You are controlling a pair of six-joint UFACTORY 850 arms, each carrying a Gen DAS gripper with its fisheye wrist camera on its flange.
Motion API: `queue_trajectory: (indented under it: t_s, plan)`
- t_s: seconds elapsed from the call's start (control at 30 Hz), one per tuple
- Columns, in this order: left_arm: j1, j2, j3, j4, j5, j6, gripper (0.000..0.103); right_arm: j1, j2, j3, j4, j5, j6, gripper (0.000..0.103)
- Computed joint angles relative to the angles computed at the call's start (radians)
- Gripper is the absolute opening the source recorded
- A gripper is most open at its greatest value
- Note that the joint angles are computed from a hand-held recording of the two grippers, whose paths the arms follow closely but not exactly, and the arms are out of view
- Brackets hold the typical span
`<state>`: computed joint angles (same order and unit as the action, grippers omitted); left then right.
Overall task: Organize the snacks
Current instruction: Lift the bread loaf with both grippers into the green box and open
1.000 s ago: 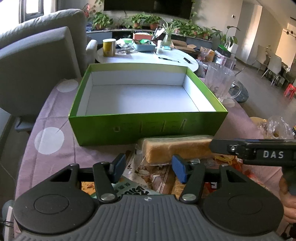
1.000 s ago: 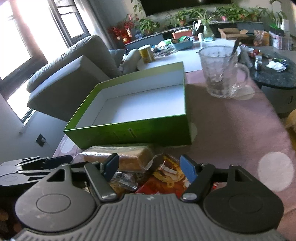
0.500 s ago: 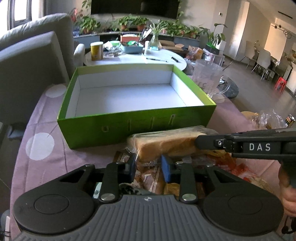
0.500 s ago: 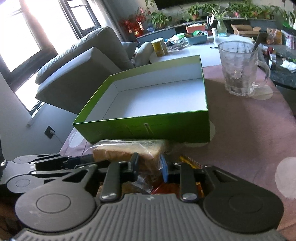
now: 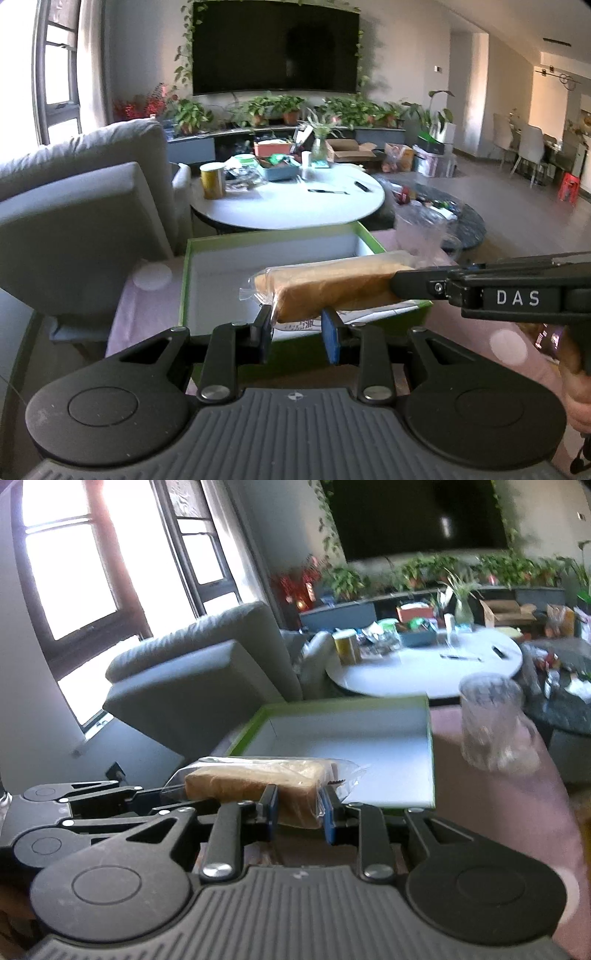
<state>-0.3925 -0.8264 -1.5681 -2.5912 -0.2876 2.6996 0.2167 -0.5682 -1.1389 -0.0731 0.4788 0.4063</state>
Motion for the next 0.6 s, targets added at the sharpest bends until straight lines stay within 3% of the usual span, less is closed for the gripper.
queue_trajectory:
  t_s: [0.27, 0.43, 0.6]
  plan:
    - [0.02, -0.135, -0.209, 0.183, 0.095, -0.178, 0.026, -0.027, -0.133, -0.177, -0.143, -0.046, 0.126, 0.084]
    - [0.036, -0.219, -0.326, 0.489, 0.124, -0.497, 0.026, -0.026, -0.198, -0.262, -0.169, -0.09, 0.14, 0.084]
    - [0.041, -0.281, -0.407, 0.667, 0.143, -0.678, 0.026, -0.018, -0.239, -0.313, -0.134, -0.125, 0.088, 0.084]
